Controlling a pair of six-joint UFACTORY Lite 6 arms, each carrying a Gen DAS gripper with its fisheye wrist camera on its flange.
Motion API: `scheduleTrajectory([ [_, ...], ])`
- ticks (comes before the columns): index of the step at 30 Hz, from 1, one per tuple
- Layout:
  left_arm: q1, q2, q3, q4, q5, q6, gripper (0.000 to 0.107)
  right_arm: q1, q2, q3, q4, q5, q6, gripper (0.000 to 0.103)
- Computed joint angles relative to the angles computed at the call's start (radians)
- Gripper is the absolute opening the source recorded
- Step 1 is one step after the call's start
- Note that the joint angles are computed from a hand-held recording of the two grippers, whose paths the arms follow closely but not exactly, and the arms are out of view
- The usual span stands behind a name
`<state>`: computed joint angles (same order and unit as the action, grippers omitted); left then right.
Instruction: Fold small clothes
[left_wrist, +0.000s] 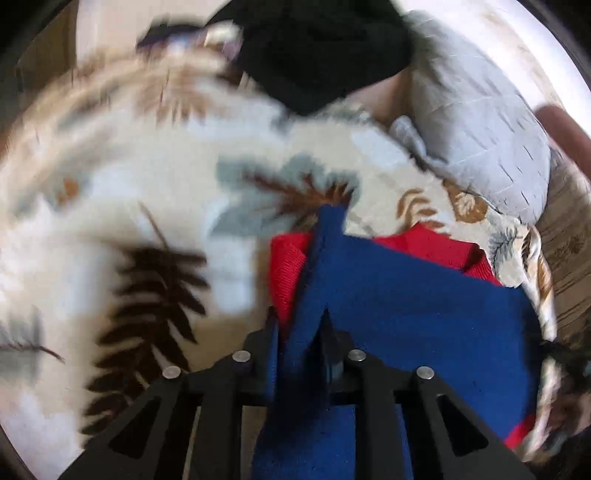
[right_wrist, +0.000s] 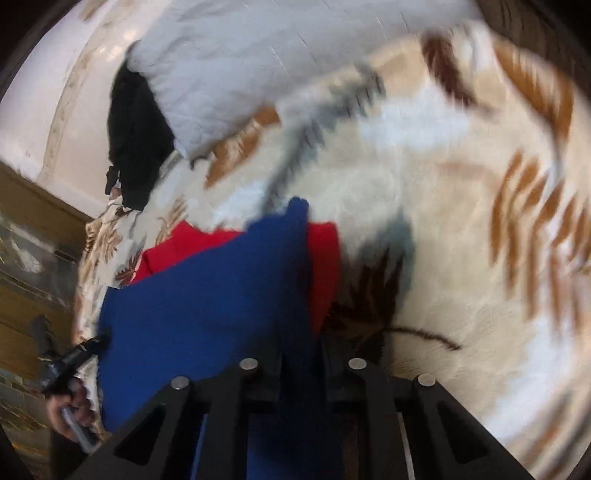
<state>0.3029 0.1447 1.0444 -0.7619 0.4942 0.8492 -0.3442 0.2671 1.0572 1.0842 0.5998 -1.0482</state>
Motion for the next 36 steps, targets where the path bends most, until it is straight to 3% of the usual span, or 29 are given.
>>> scheduleTrajectory([
  [3, 0.005, 0.083, -0.01, -0.082, -0.062, 0.057, 0.021, 0.021, 0.06, -0.006, 0.002, -0.093, 0.009, 0.014],
  [5, 0.028, 0.113, 0.036, -0.084, -0.003, 0.067, 0.024, -0.027, 0.119, -0.004, 0.116, -0.041, -0.06, 0.016],
  [10, -0.009, -0.134, -0.095, 0.139, -0.053, -0.112, 0.023, -0.042, -0.062, -0.108, 0.042, -0.075, 0.026, 0.031],
  [11, -0.007, -0.171, -0.113, 0.154, -0.049, -0.127, 0.027, -0.053, -0.112, -0.143, 0.061, -0.065, 0.006, 0.031],
  [13, -0.002, -0.263, -0.168, 0.182, -0.046, -0.153, 0.048, -0.056, -0.272, -0.241, 0.085, -0.027, -0.02, 0.032],
  [14, 0.004, -0.313, -0.203, 0.183, -0.048, -0.15, 0.057, -0.056, -0.341, -0.283, 0.087, -0.001, -0.022, 0.044],
  [15, 0.002, -0.353, -0.232, 0.183, -0.062, -0.147, 0.06, -0.044, -0.413, -0.327, 0.091, 0.016, -0.013, 0.072],
  [16, 0.001, -0.415, -0.274, 0.203, -0.06, -0.158, 0.061, -0.038, -0.509, -0.393, 0.104, 0.039, -0.012, 0.082],
  [17, -0.005, -0.449, -0.294, 0.235, -0.056, -0.185, 0.063, -0.041, -0.591, -0.449, 0.118, 0.098, -0.039, 0.085],
  [20, -0.007, -0.572, -0.375, 0.309, -0.016, -0.246, 0.066, -0.011, -0.589, -0.524, 0.154, 0.175, -0.101, 0.085],
  [22, 0.005, -0.63, -0.423, 0.313, 0.0, -0.257, 0.068, -0.014, -0.463, -0.539, 0.165, 0.113, -0.101, 0.083],
  [24, 0.022, -0.654, -0.45, 0.322, 0.031, -0.257, 0.068, -0.1, -0.417, -0.58, 0.217, 0.138, -0.147, 0.07],
  [28, 0.059, -0.711, -0.504, 0.332, 0.054, -0.249, 0.068, -0.181, -0.645, -0.647, 0.125, 0.209, -0.057, 0.073],
  [29, 0.058, -0.719, -0.513, 0.344, 0.057, -0.268, 0.068, -0.184, -0.675, -0.655, 0.121, 0.232, -0.061, 0.077],
  [30, 0.059, -0.728, -0.519, 0.34, 0.063, -0.269, 0.068, -0.185, -0.691, -0.665, 0.119, 0.247, -0.073, 0.08],
  [33, 0.052, -0.758, -0.531, 0.341, 0.088, -0.274, 0.068, -0.167, -0.567, -0.668, 0.109, 0.136, -0.114, 0.079],
  [36, 0.059, -0.806, -0.545, 0.352, 0.11, -0.264, 0.068, -0.263, -0.625, -0.684, 0.097, 0.238, -0.046, 0.077],
])
